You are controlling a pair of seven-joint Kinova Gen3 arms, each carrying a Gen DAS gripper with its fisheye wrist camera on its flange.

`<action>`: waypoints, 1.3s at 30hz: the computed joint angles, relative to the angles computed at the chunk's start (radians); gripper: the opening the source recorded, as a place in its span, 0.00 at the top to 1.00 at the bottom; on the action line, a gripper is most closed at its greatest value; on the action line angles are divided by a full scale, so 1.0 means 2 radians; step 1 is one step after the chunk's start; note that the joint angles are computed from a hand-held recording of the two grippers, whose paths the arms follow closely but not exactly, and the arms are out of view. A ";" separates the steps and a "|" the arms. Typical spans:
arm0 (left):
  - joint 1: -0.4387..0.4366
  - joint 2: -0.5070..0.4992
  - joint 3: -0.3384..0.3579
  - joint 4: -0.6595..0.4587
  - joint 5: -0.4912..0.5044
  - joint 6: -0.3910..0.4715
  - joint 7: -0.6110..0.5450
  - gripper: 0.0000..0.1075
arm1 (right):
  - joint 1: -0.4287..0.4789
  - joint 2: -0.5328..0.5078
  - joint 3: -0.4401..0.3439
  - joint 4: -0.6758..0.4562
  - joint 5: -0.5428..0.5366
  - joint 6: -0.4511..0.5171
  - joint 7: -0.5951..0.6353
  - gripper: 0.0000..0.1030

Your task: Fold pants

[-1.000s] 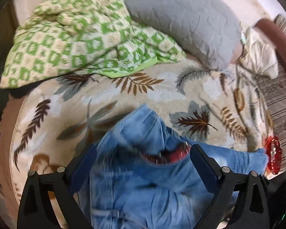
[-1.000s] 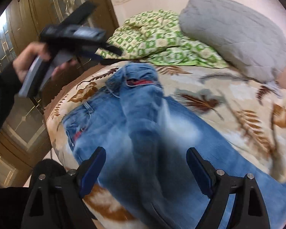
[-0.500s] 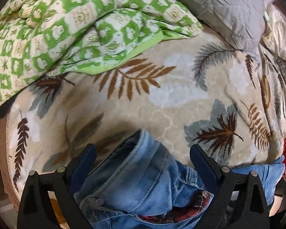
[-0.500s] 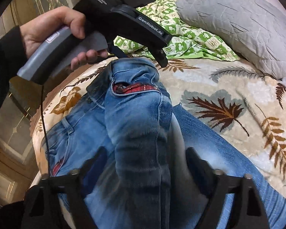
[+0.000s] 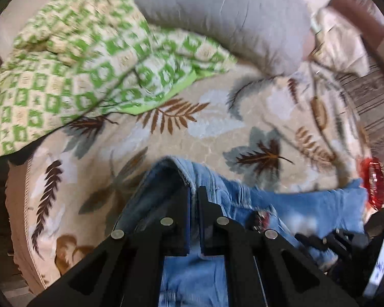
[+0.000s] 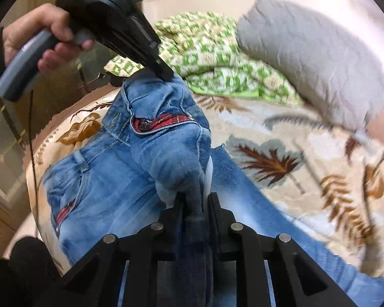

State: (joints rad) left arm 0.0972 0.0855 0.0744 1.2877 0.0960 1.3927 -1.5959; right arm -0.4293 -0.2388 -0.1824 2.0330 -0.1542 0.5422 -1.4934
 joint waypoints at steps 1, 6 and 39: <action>-0.002 -0.023 -0.014 0.014 0.017 -0.001 -0.013 0.96 | 0.002 -0.016 -0.011 0.009 0.012 -0.006 -0.003 0.85; 0.023 -0.139 -0.095 0.122 0.064 -0.019 -0.056 0.96 | -0.013 -0.071 -0.036 0.035 0.035 -0.014 0.004 0.88; -0.080 -0.358 -0.171 0.373 0.096 -0.103 -0.045 0.24 | -0.079 -0.118 0.038 0.070 -0.099 0.034 0.124 0.18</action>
State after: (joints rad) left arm -0.0626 -0.6305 -0.2685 2.0328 0.2879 1.1864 -1.6856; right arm -0.5882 -0.4746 -0.1055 2.1735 -0.3531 0.6110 -1.2446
